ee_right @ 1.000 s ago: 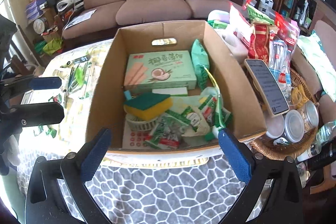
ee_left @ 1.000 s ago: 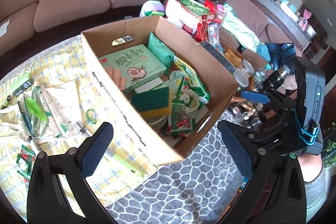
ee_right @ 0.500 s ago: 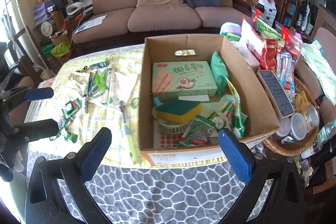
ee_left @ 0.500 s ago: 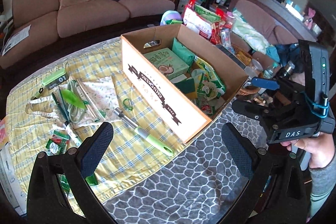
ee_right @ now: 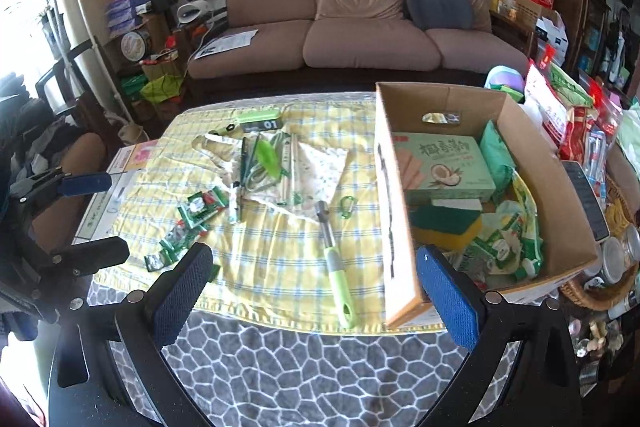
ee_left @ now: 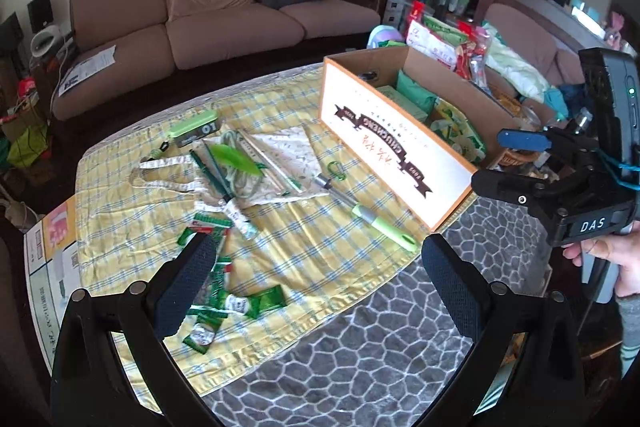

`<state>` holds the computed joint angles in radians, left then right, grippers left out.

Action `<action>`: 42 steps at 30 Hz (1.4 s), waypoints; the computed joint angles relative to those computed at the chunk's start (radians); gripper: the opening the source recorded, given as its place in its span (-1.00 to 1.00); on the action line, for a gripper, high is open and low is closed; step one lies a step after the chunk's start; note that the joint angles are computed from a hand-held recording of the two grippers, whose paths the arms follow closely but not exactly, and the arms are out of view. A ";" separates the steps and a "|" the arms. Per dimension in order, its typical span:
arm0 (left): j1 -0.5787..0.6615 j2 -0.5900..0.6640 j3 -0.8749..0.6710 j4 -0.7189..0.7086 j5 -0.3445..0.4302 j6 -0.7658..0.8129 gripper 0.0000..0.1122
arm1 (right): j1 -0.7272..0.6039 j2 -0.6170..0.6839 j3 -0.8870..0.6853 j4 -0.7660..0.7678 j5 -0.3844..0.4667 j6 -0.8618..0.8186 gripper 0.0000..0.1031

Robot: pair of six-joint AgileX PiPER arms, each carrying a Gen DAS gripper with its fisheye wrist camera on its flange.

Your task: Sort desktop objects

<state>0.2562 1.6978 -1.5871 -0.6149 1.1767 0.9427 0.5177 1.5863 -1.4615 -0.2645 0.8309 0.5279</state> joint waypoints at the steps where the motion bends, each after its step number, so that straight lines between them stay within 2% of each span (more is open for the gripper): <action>1: 0.028 0.004 0.005 -0.002 -0.006 0.025 0.84 | 0.013 0.013 -0.005 -0.002 -0.011 0.010 1.00; 8: 0.204 0.052 0.053 -0.014 -0.040 0.152 0.84 | 0.078 0.112 -0.012 0.010 -0.113 0.072 1.00; 11: 0.262 0.068 0.110 -0.021 -0.088 0.211 0.84 | 0.101 0.152 0.002 0.005 -0.166 0.105 1.00; 15: 0.321 0.116 0.180 -0.038 -0.148 0.263 0.84 | 0.131 0.197 0.057 -0.024 -0.279 0.183 1.00; 19: 0.363 0.161 0.252 -0.093 -0.224 0.319 0.84 | 0.143 0.265 0.089 0.001 -0.354 0.188 1.00; 25: 0.368 0.191 0.396 -0.198 -0.397 0.413 0.84 | 0.170 0.343 0.163 -0.248 -0.476 0.476 1.00; 28: 0.348 0.191 0.466 -0.251 -0.501 0.449 0.84 | 0.174 0.387 0.176 -0.334 -0.502 0.559 1.00; 31: 0.331 0.197 0.507 -0.288 -0.541 0.470 0.84 | 0.177 0.419 0.188 -0.420 -0.512 0.638 1.00; 34: 0.296 0.193 0.546 -0.314 -0.608 0.487 0.84 | 0.186 0.432 0.220 -0.568 -0.522 0.788 1.00; 38: 0.264 0.208 0.564 -0.340 -0.645 0.469 0.84 | 0.206 0.454 0.231 -0.680 -0.480 0.884 1.00; 42: 0.220 0.232 0.581 -0.341 -0.724 0.440 0.84 | 0.218 0.478 0.233 -0.745 -0.453 0.950 1.00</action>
<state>0.4759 1.9298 -1.0066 -0.9563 0.4525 1.3825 0.7361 2.0640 -1.2290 -1.0097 0.3775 1.4779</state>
